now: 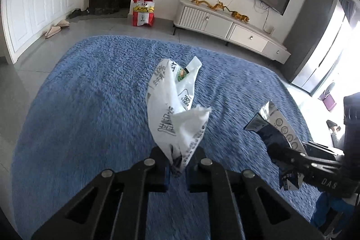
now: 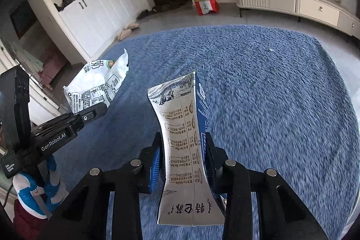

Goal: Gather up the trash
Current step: 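Carry the paper bag and milk carton over the grey bin and open both grippers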

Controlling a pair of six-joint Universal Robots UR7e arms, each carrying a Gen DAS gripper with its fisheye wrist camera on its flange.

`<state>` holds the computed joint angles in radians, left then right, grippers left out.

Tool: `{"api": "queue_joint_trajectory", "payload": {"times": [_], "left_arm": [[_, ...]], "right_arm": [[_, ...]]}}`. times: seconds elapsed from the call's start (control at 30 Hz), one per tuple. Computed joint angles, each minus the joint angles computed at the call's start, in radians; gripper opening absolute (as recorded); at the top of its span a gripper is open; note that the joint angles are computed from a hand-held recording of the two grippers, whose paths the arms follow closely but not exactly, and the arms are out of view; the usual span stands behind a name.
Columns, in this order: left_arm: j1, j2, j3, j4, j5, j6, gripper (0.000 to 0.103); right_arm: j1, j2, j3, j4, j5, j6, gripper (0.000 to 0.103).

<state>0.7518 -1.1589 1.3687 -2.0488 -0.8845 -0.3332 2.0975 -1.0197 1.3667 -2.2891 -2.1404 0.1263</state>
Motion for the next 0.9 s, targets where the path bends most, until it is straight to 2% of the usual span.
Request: {"api": "queue_joint_trajectory", "payload": {"times": [0.27,0.5,0.7,0.9], "left_arm": [[-0.11,-0.127,0.137,0.016,0.072,-0.051,0.009],[-0.202,-0.161,0.163,0.034,0.094,-0.085,0.008],[-0.267,-0.12,0.149,0.012,0.054,-0.069,0.008],[-0.306,0.003,0.082,0.008,-0.049,-0.032,0.008]], "right_arm": [[0.054,-0.111,0.091,-0.068,-0.011,-0.031,0.034],[0.091,-0.245,0.2,-0.131,-0.029,-0.033,0.034],[0.097,-0.385,0.297,-0.175,-0.117,-0.028,0.034],[0.069,-0.564,0.408,-0.185,-0.232,0.015,0.034]]}}
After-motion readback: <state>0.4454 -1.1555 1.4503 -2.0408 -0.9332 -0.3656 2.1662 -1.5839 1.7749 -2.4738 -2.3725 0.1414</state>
